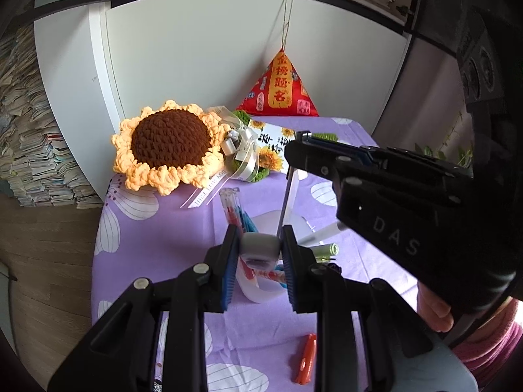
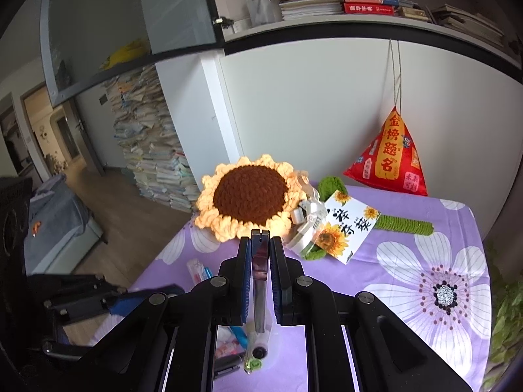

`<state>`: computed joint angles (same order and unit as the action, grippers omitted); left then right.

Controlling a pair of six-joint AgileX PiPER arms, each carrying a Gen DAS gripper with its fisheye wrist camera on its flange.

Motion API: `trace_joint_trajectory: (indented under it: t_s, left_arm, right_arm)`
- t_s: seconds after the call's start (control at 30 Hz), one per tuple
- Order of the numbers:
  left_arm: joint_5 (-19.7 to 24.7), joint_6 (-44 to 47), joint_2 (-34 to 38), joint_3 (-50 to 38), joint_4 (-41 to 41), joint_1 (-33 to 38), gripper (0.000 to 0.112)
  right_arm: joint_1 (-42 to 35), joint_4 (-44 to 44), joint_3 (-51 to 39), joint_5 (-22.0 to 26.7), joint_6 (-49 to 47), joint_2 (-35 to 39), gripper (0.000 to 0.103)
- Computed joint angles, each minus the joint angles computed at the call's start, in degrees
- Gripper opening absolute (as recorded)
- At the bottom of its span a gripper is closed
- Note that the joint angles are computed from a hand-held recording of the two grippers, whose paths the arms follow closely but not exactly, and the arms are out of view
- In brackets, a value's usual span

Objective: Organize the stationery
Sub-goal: 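Lower the tape and knife into the cup and open both tools, then move the left tool over the orange marker while the right moves over the white eraser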

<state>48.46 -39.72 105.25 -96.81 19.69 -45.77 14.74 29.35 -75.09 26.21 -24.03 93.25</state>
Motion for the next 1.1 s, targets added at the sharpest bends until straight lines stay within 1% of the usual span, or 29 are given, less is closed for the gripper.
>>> trace_joint_trajectory:
  t_s: [0.17,0.23,0.3,0.37,0.5,0.6,0.63,0.73,0.8,0.87,0.93,1.1]
  left_arm:
    - [0.83,0.91,1.63,-0.7,-2.65,0.87,0.024]
    - [0.96,0.89,1.69,-0.56,-3.29,1.04,0.024]
    - [0.56,0.54,1.28,-0.18,-2.81,0.82,0.023]
    - [0.54,0.05,1.14,-0.21,-1.94,0.47,0.023]
    - [0.3,0.21,1.54,-0.26,-1.66,0.3,0.023]
    - [0.21,1.27,1.95,-0.21,-3.74,1.02,0.023]
    - [-0.15,1.75,1.94,-0.04,-4.52,1.36,0.023]
    - [-0.9,1.2,1.12,0.82,-4.52,1.58,0.03]
    - [-1.99,0.85,0.15,1.73,-4.71,1.93,0.044]
    - [-3.04,0.03,-0.99,2.64,-4.16,2.0,0.049]
    - [-3.41,-0.5,-1.77,2.99,-3.66,1.95,0.049]
    - [-4.59,-2.77,-4.65,4.91,-2.78,2.33,0.049]
  right_arm:
    - [0.16,-2.05,1.12,-0.27,2.03,-0.49,0.012]
    - [-0.21,-1.36,0.8,1.08,1.84,-0.38,0.012]
    - [-0.57,-0.11,1.59,1.1,1.15,-1.22,0.012]
    - [-0.21,-1.0,2.23,0.46,1.03,-1.97,0.012]
    - [0.8,-6.39,0.59,2.69,6.06,-0.12,0.012]
    - [0.65,-5.75,1.12,3.25,6.01,0.19,0.012]
    - [0.32,-4.36,1.34,3.64,4.54,0.0,0.012]
    - [-0.14,-3.98,1.55,4.54,4.17,-1.21,0.012]
    - [-0.76,-2.86,2.07,4.58,3.22,-2.4,0.013]
    - [-1.78,-0.7,2.42,5.34,1.53,-3.51,0.02]
    - [-2.6,1.06,2.83,5.78,0.34,-4.49,0.023]
    - [-3.89,2.16,4.36,5.29,0.02,-7.07,0.023]
